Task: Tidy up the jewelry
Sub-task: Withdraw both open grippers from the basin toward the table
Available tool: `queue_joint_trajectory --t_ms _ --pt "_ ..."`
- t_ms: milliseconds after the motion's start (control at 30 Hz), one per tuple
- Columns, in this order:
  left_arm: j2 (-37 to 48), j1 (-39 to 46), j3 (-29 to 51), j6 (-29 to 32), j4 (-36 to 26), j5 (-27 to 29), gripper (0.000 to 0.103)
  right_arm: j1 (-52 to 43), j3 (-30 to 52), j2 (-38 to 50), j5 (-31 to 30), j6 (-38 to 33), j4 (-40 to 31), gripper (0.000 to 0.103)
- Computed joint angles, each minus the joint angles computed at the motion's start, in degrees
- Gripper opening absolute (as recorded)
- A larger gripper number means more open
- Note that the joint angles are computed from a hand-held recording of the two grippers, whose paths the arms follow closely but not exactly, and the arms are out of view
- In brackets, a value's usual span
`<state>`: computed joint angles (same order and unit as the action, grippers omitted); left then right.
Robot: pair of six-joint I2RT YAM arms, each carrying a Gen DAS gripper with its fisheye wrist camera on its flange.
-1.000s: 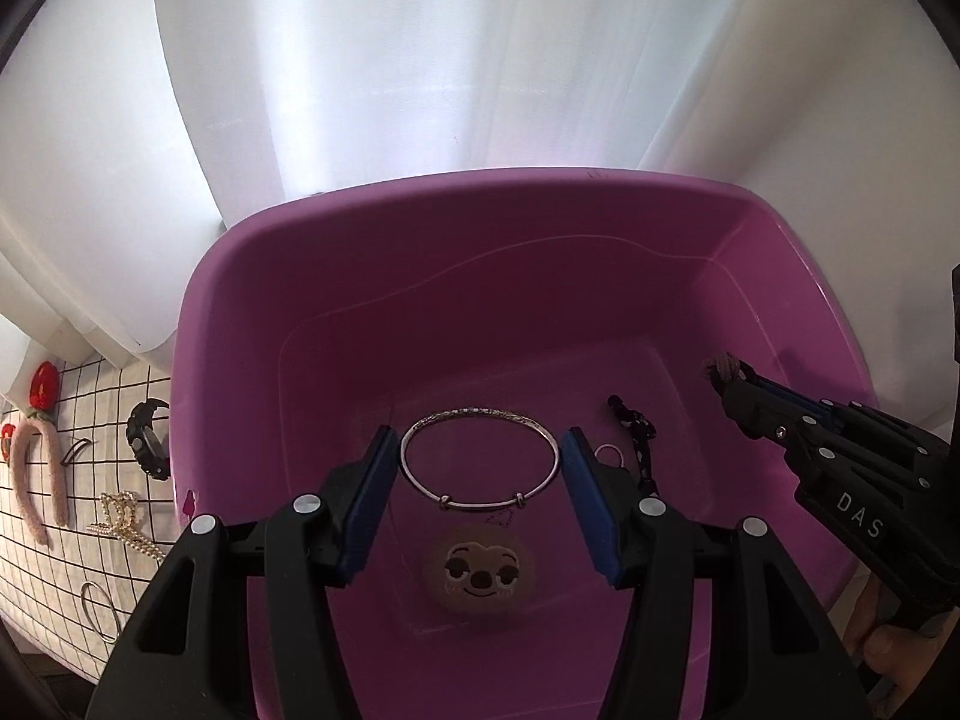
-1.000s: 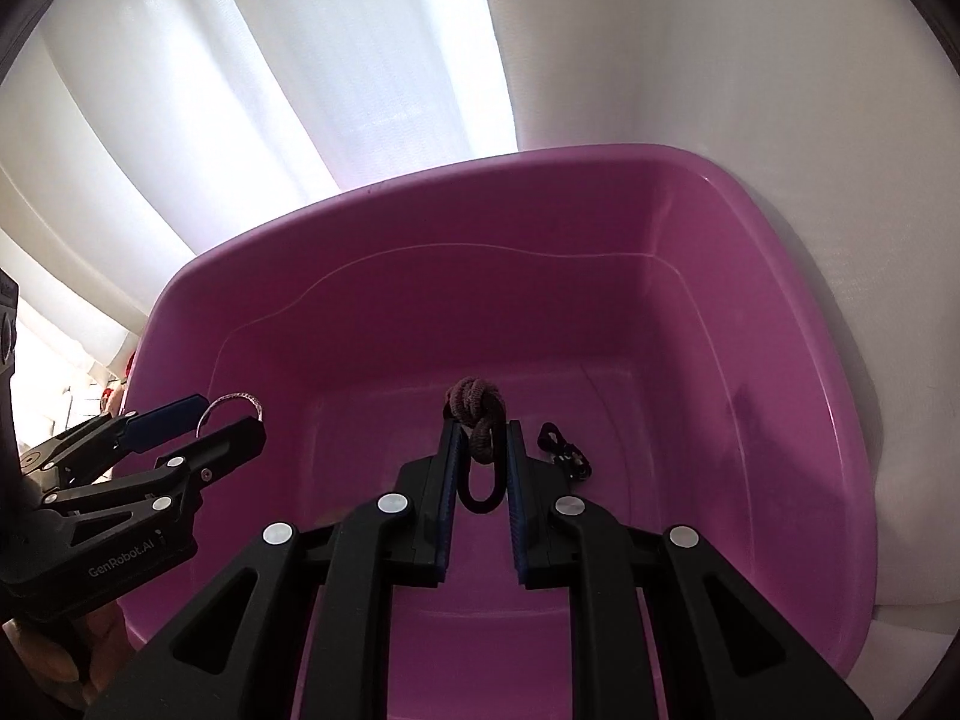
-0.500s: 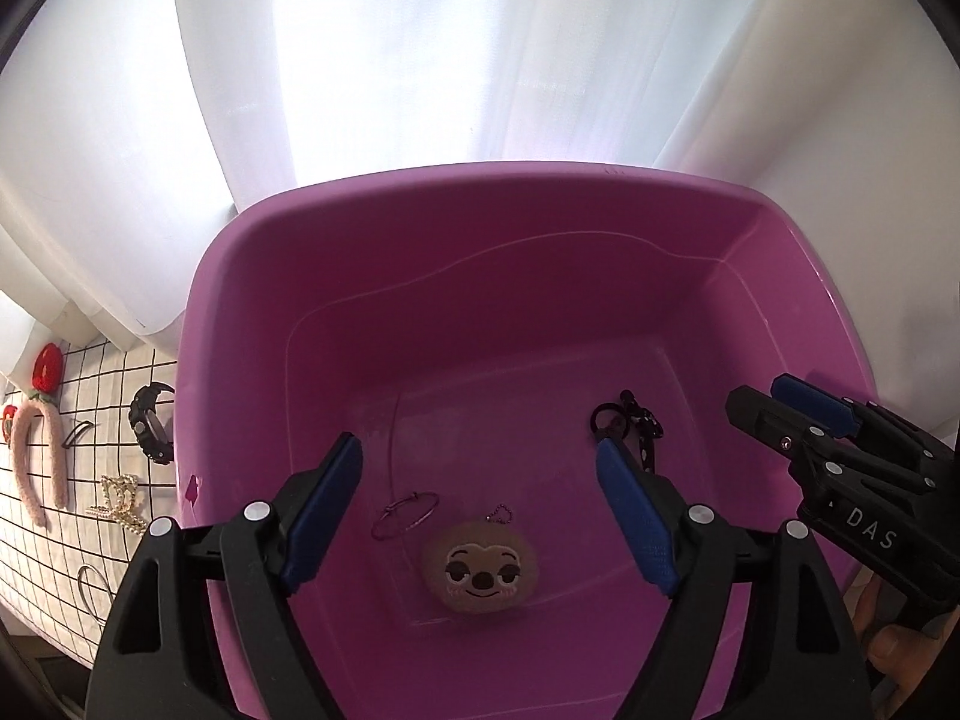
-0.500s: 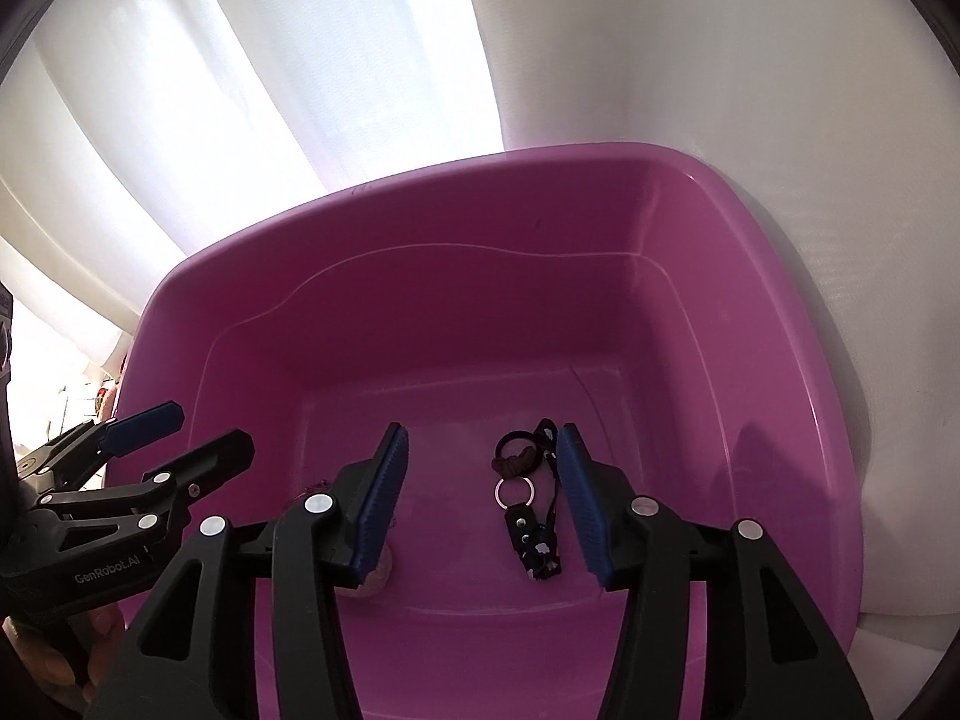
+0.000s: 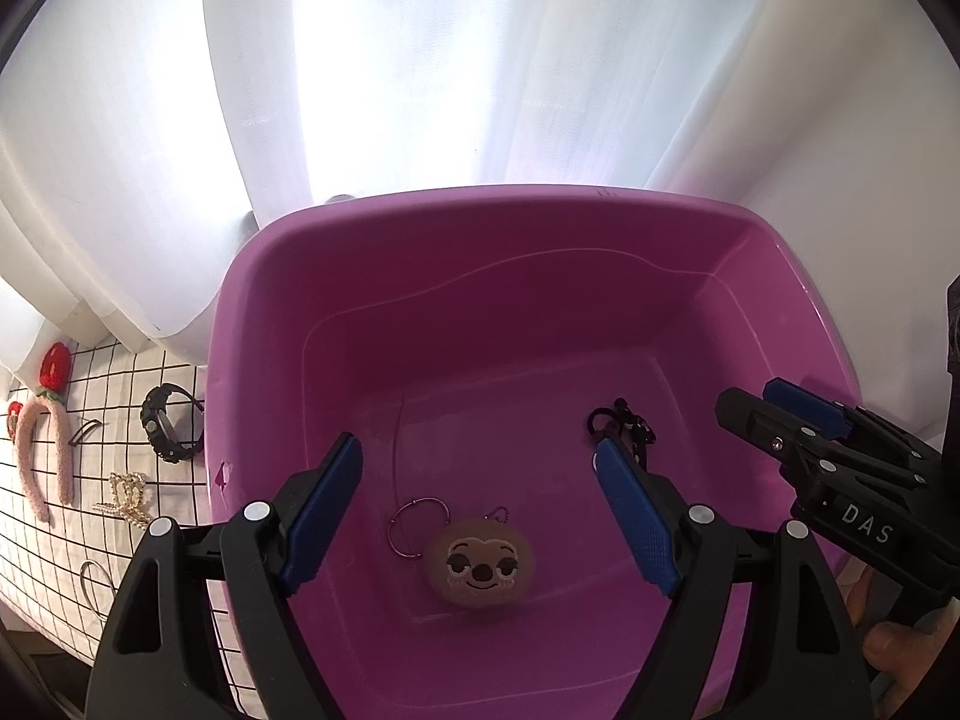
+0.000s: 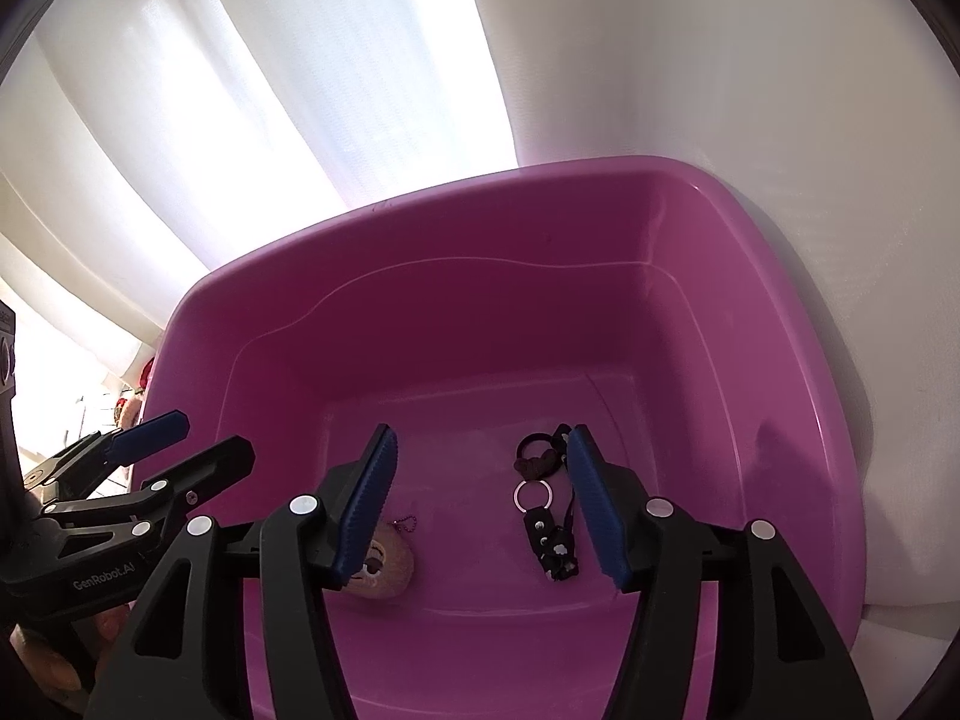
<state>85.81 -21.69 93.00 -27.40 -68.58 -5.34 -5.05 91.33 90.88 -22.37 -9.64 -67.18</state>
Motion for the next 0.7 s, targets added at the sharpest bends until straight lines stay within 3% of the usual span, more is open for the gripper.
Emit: queue_joint_trajectory --t_ms 333,700 --pt "-4.33 -0.28 1.40 0.17 -1.14 -2.59 0.083 0.89 -0.50 -1.92 -1.29 0.79 -0.14 0.067" --pt "-12.41 0.04 2.33 -0.24 -3.55 -7.29 0.091 3.91 1.91 -3.93 -3.22 2.32 -1.13 0.069"
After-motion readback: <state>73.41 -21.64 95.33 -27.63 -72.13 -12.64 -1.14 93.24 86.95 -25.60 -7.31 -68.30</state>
